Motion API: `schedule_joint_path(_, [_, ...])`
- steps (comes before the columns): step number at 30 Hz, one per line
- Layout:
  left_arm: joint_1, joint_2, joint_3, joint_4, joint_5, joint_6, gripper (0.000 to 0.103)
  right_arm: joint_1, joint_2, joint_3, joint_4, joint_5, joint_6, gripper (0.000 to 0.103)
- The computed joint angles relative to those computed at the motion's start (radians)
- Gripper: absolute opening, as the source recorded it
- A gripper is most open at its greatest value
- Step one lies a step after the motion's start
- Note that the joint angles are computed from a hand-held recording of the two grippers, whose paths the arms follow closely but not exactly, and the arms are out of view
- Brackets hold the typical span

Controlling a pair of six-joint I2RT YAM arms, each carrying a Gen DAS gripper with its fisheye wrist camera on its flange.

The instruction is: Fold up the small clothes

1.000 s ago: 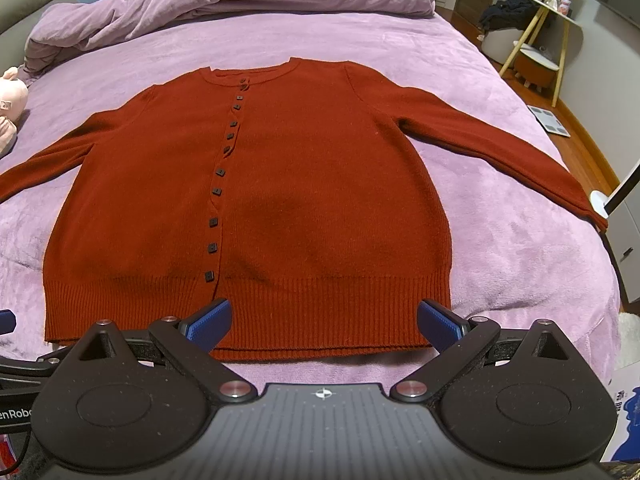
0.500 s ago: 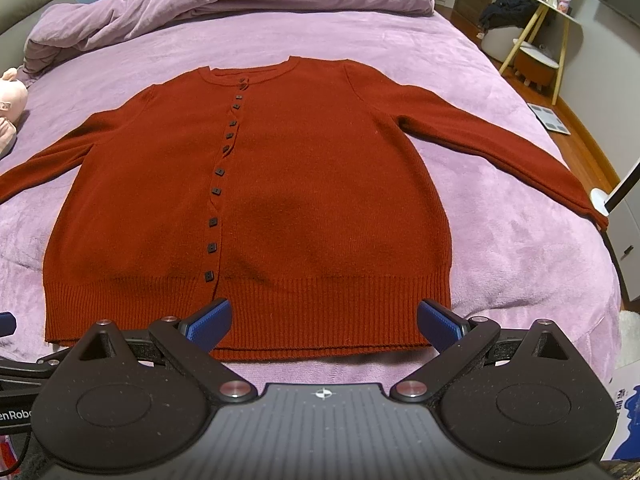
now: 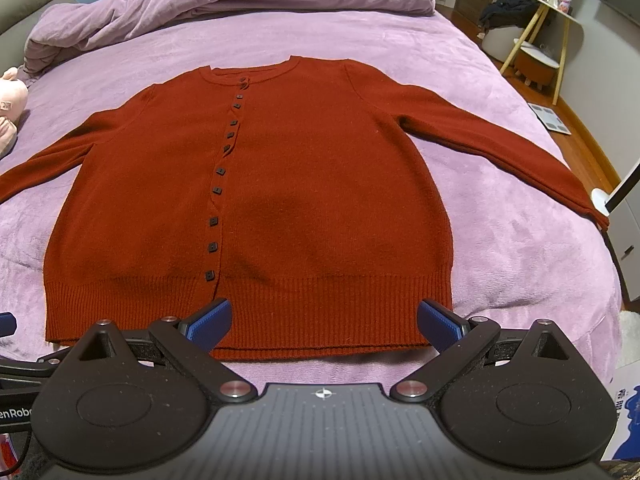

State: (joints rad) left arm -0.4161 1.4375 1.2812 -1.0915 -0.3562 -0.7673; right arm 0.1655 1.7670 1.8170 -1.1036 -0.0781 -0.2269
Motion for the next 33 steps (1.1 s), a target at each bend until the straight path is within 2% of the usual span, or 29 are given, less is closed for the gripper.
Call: schedule_joint_path(33, [0.019,-0.018,-0.031,0.017,0.027,-0.002,0.103,0.008,-0.004,-0.026,0.014,0.001,0.006,0.099])
